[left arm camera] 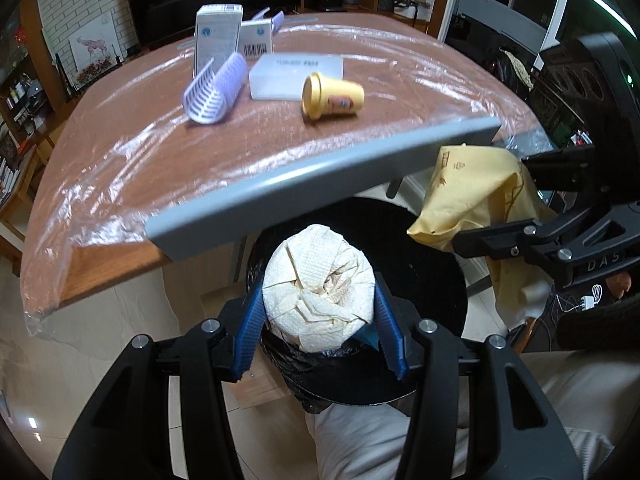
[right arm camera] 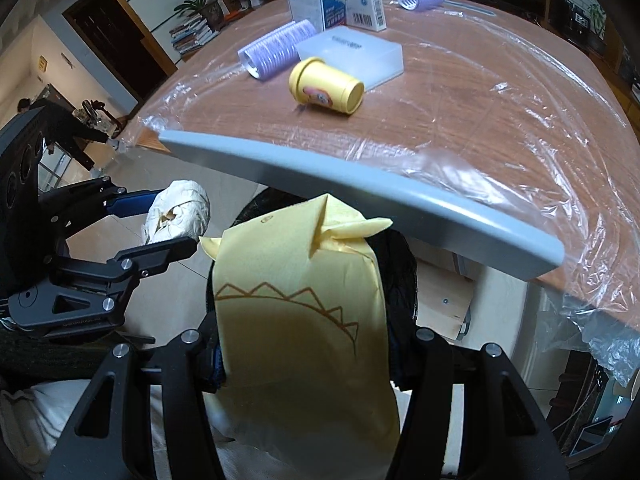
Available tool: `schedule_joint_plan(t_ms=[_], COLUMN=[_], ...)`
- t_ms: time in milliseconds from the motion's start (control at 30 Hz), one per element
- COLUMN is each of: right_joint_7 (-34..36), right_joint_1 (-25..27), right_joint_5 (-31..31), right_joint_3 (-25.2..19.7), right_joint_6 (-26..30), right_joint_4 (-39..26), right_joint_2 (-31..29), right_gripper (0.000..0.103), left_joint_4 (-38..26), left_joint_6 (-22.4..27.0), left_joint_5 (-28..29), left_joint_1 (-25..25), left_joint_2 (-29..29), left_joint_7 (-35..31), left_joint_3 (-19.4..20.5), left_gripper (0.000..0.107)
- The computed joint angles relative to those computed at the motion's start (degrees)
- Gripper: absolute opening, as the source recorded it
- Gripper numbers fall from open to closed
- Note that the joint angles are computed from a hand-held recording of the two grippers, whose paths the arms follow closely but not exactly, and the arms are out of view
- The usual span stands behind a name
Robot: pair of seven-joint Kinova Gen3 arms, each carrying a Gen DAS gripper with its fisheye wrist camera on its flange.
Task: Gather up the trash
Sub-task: 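Carry the white bundle with the left tool and yellow bag with the right tool over the bin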
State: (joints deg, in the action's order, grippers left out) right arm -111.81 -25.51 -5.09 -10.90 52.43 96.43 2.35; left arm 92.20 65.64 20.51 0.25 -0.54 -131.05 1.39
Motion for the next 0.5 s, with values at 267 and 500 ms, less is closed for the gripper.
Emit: schedule_joint_plan(t_ms=[267,500], right_joint_7=[-0.05,-1.08], right_joint_1=[-0.27,-1.05], right_joint_5=[0.14,0.69], right_joint_3=[0.04,0.07], right_joint_6=[-0.82,-1.04], right_joint_4=[0.81,0.62], right_joint_2=[1.67,3.38], right_gripper=[0.056,0.056], left_joint_4=[1.52,2.54], left_joint_6=[-0.75,-1.58], left_joint_5=[-2.22,-3.7], left_joint_1=[0.37,0.71], left_joint_2=[0.52,1.44], left_joint_7=[0.17,1.05], left_joint_3=[0.31,0.71], left_gripper=[0.052,0.052])
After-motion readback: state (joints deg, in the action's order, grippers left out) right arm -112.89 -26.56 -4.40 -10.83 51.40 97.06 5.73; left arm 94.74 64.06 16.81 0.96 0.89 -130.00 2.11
